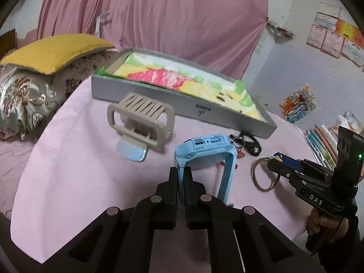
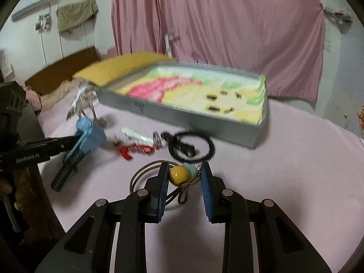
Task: Organize jewelry
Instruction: 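Grasp the blue smartwatch with the left tool while the right tool grasps the yellow-bead cord bracelet, then carry the smartwatch and bead bracelet into the silver tray and open both tools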
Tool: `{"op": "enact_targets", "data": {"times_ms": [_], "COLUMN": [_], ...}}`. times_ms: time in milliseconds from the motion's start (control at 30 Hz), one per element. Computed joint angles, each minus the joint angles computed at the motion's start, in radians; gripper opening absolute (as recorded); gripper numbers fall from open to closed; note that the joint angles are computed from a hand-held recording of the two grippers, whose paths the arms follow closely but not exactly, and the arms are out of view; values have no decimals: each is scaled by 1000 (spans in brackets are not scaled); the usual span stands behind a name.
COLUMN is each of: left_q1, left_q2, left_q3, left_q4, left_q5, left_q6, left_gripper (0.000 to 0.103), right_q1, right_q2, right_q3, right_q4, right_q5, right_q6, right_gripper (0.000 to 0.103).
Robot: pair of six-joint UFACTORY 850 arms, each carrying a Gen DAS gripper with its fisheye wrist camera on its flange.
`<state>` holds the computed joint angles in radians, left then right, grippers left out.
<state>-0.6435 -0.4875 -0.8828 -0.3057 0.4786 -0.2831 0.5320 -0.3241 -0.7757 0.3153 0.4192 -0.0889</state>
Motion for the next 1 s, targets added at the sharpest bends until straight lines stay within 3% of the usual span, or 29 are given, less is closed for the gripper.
{"op": "enact_targets", "data": {"times_ms": [367, 633, 767, 1000], "left_q1": [-46, -35, -18, 22], "left_q2": [53, -17, -70, -157], "left_q3": [-6, -102, -199, -378], "left_q4": [-175, -235, -267, -412], "left_q5": [210, 412, 345, 57], "left_q6": [254, 361, 423, 544], "left_gripper": [4, 4, 4, 4], "right_q1": [45, 35, 7, -67], "right_q2": [57, -4, -30, -106], "right_q3": [45, -41, -95, -213], "right_q4": [93, 137, 124, 83], "right_q5": [343, 500, 442, 228], "right_q6": [-53, -126, -102, -12], "right_gripper": [24, 24, 24, 24]}}
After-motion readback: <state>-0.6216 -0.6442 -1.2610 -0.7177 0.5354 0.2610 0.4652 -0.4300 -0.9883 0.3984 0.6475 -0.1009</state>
